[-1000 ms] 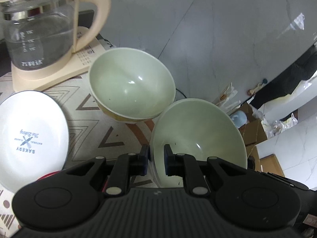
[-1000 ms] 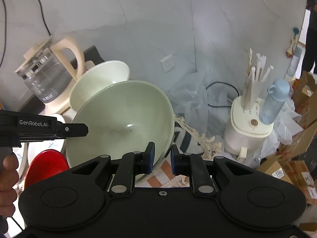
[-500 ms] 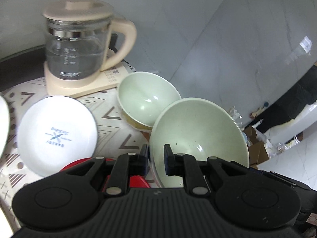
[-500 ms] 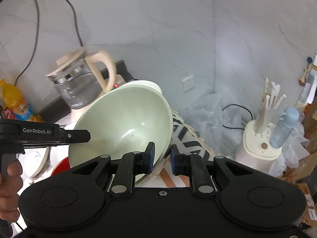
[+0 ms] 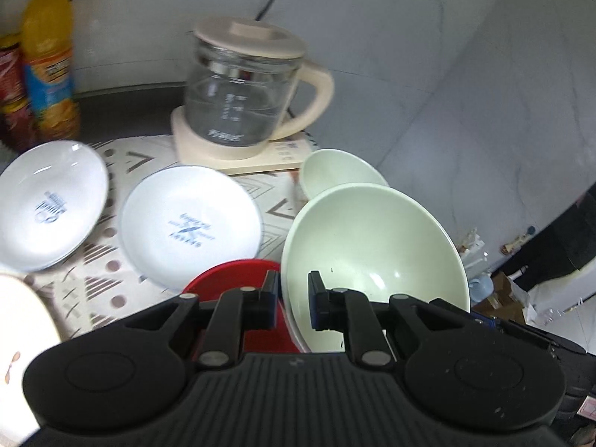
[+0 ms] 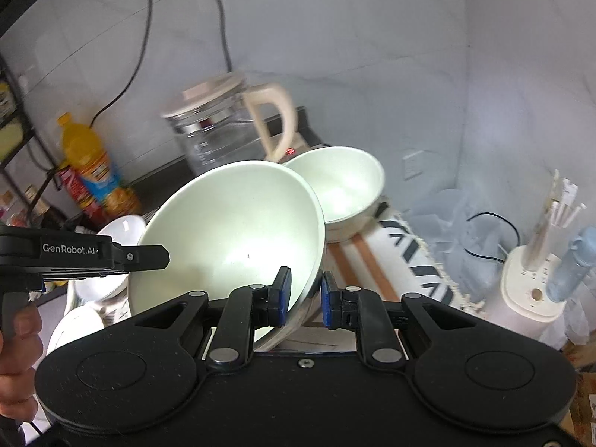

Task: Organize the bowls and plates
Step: 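Lift the large pale green bowl with both grippers and lower it into the red-and-black bowl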

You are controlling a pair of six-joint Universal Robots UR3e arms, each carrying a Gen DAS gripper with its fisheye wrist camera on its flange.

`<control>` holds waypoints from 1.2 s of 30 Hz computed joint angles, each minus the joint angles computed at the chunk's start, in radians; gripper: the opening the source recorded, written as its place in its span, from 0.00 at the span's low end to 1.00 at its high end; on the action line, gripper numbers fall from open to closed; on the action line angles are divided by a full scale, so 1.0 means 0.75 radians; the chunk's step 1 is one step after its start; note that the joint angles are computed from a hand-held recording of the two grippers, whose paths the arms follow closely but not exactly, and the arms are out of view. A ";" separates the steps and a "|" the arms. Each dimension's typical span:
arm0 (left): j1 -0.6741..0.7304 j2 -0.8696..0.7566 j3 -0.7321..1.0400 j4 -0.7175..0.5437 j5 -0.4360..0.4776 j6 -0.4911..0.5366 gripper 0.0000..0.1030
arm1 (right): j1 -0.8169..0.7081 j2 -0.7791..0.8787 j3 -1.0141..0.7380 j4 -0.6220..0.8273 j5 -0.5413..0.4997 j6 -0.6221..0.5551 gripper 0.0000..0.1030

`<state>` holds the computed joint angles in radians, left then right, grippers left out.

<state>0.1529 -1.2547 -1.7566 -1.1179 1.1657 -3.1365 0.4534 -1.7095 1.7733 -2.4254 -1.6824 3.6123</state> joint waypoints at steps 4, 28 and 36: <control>0.039 0.070 -0.035 -0.031 0.022 -0.011 0.14 | 0.018 0.032 -0.024 -0.014 0.034 -0.025 0.17; 0.200 0.289 -0.248 -0.208 0.040 0.037 0.14 | 0.135 0.182 -0.074 -0.061 0.034 -0.031 0.16; 0.168 0.228 -0.295 -0.150 0.068 0.001 0.14 | 0.152 0.245 -0.100 -0.047 0.003 -0.037 0.15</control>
